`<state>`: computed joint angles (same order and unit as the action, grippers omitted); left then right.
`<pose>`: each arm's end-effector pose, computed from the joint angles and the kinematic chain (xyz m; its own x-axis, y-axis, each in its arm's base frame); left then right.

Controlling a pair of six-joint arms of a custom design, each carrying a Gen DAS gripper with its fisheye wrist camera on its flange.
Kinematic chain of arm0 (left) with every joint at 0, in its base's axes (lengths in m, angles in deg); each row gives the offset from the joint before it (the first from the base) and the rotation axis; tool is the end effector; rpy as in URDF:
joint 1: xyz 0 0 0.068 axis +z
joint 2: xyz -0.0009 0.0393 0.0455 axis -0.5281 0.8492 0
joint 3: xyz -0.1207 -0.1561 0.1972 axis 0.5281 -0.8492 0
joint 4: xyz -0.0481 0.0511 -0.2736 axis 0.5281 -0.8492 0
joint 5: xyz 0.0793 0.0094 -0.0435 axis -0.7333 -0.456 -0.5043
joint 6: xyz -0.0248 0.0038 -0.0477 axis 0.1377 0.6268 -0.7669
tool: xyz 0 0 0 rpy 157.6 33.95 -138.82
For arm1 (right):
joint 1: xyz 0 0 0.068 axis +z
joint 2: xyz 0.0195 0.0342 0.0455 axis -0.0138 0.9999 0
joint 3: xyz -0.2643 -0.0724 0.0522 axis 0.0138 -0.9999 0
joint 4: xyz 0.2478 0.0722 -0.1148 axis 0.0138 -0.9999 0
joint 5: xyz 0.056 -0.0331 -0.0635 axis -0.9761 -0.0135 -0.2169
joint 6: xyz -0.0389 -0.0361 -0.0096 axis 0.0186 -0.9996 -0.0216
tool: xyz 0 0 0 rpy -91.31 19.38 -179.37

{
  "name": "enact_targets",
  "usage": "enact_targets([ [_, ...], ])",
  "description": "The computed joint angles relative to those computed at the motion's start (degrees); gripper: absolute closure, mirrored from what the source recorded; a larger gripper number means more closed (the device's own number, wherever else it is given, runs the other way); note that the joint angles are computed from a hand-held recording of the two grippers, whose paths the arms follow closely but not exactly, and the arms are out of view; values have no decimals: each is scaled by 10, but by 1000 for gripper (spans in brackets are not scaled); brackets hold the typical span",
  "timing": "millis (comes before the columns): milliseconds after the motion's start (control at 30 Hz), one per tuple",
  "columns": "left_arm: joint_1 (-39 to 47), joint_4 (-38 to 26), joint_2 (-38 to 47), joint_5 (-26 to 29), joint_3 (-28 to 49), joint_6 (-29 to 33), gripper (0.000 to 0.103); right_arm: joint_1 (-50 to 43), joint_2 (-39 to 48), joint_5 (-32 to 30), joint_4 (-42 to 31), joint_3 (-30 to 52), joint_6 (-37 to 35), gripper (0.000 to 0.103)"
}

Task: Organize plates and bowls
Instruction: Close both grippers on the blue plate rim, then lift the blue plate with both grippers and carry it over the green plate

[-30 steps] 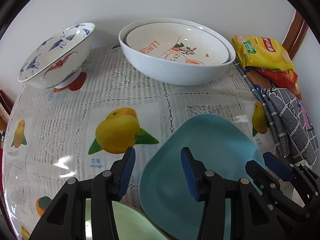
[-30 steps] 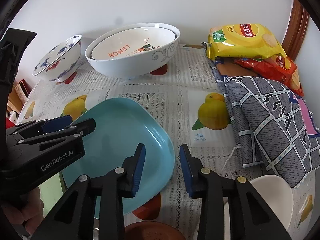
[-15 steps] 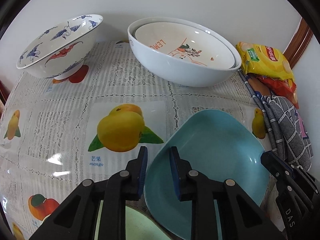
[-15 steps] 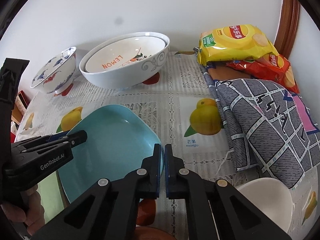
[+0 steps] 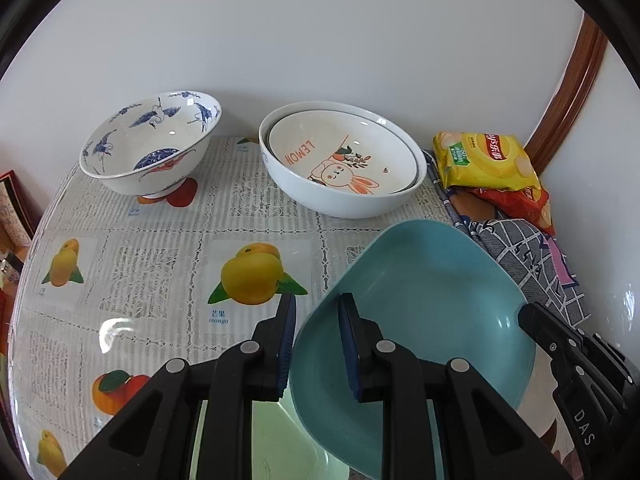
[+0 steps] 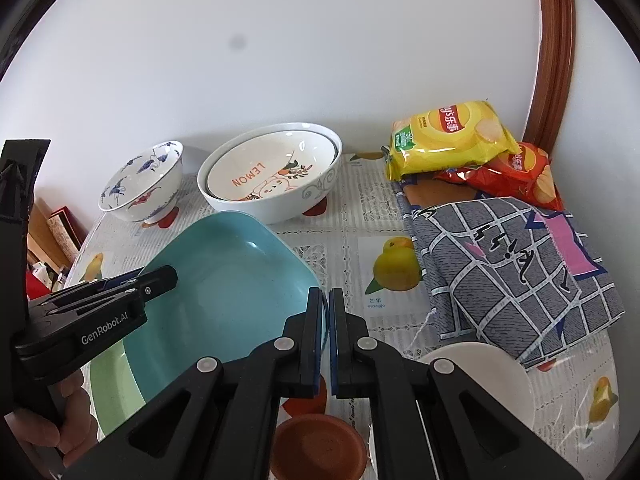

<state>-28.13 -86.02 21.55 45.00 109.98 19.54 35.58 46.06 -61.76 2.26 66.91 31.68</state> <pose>0.2520 0.0056 0.2527 -0.8057 0.1271 -0.5785 0.2574 0.9548 -0.1488 0.1773 0.1107 0.2360 -0.7086 0.1677 -0.6854 0.1607 0.9842 0.0746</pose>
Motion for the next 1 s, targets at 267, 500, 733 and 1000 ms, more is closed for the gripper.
enact_targets([
  [267,60,-107,-117,48,-13,35,82,142,-67,95,-155,35,134,100],
  [500,110,-184,-192,85,-20,85,83,289,-82,165,-293,61,317,99],
  [733,159,-234,-217,118,-10,125,83,375,-56,197,-379,89,438,99],
  [1000,205,-267,-219,146,8,170,83,427,-27,213,-421,109,515,99],
])
